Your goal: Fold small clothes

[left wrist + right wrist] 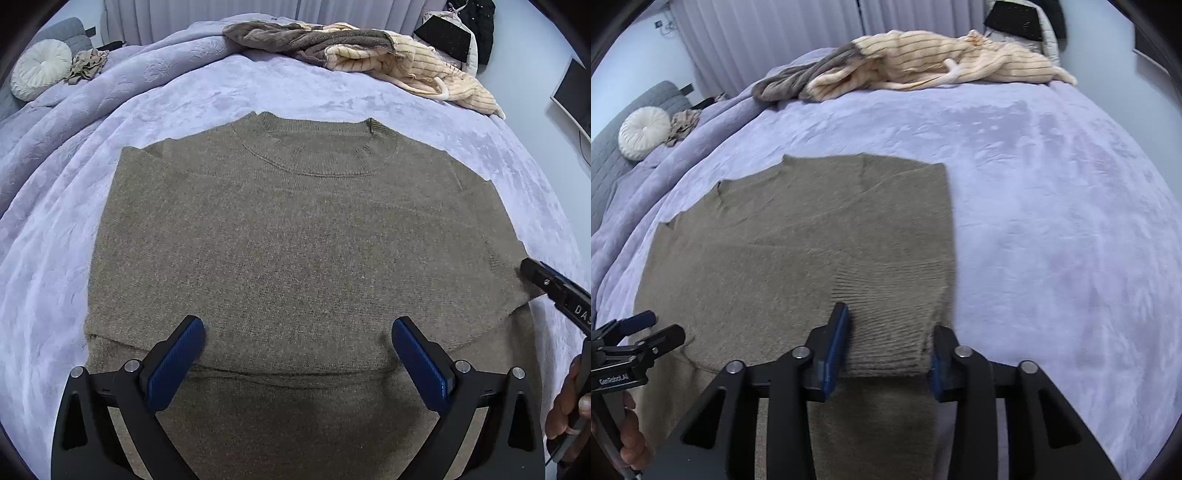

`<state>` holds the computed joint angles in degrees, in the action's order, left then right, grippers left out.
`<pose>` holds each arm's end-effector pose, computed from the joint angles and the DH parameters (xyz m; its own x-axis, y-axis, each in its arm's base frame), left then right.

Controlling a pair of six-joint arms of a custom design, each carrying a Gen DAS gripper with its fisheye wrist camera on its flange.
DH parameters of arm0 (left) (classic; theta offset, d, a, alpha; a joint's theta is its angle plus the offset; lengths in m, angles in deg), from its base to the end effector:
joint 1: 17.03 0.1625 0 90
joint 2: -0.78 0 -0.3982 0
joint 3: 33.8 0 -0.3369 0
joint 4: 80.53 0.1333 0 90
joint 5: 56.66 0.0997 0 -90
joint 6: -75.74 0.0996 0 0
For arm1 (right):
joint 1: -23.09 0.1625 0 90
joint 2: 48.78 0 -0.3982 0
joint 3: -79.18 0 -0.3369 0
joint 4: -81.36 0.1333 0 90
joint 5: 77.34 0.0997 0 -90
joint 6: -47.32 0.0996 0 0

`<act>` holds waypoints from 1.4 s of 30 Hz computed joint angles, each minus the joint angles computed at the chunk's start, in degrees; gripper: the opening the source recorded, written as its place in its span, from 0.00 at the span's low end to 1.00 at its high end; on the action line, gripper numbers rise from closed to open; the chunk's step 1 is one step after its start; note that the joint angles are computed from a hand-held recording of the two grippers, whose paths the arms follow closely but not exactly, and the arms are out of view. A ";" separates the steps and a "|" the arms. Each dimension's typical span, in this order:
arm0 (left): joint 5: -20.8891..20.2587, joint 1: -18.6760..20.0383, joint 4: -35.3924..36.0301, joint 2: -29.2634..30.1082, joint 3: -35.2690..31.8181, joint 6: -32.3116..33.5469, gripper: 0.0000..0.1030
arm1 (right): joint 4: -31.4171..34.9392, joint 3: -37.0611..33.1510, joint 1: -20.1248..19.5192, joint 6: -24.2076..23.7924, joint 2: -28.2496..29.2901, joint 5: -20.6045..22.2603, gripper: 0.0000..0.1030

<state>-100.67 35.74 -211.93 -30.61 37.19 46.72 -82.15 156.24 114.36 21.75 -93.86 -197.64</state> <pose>-0.2611 -0.6824 0.0891 -0.7891 -0.0342 -0.6134 0.2538 0.8911 -0.3762 0.0985 -0.6966 0.2678 -0.7782 -0.0386 0.6269 -0.3907 0.8112 -0.4351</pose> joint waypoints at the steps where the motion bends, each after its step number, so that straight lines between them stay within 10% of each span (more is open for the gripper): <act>1: 0.45 -0.02 0.33 0.14 -0.32 0.26 0.99 | -2.87 0.53 0.44 -0.67 -0.02 -1.00 0.59; 8: 0.61 1.41 4.87 2.25 -4.53 -0.09 0.99 | 7.06 -2.93 2.48 -2.88 2.56 1.98 0.60; 17: 1.29 2.08 7.39 2.98 -6.35 1.24 0.99 | 11.06 -9.58 2.58 0.34 8.73 -5.17 0.60; 33: -1.81 0.44 -0.44 -5.15 6.23 0.37 0.99 | 0.23 5.51 5.98 -4.09 1.86 -6.23 0.69; 39: -2.30 0.03 5.77 -7.02 11.08 -3.45 0.99 | 6.07 11.05 5.79 -1.70 0.00 -3.54 0.70; 42: -1.53 -1.34 2.27 -10.31 18.60 -2.95 0.99 | -5.53 19.40 5.71 -7.78 -0.93 -5.63 0.73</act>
<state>-102.20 34.39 -209.66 -40.92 55.79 43.77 -87.67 175.64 120.07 13.97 -94.79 -203.27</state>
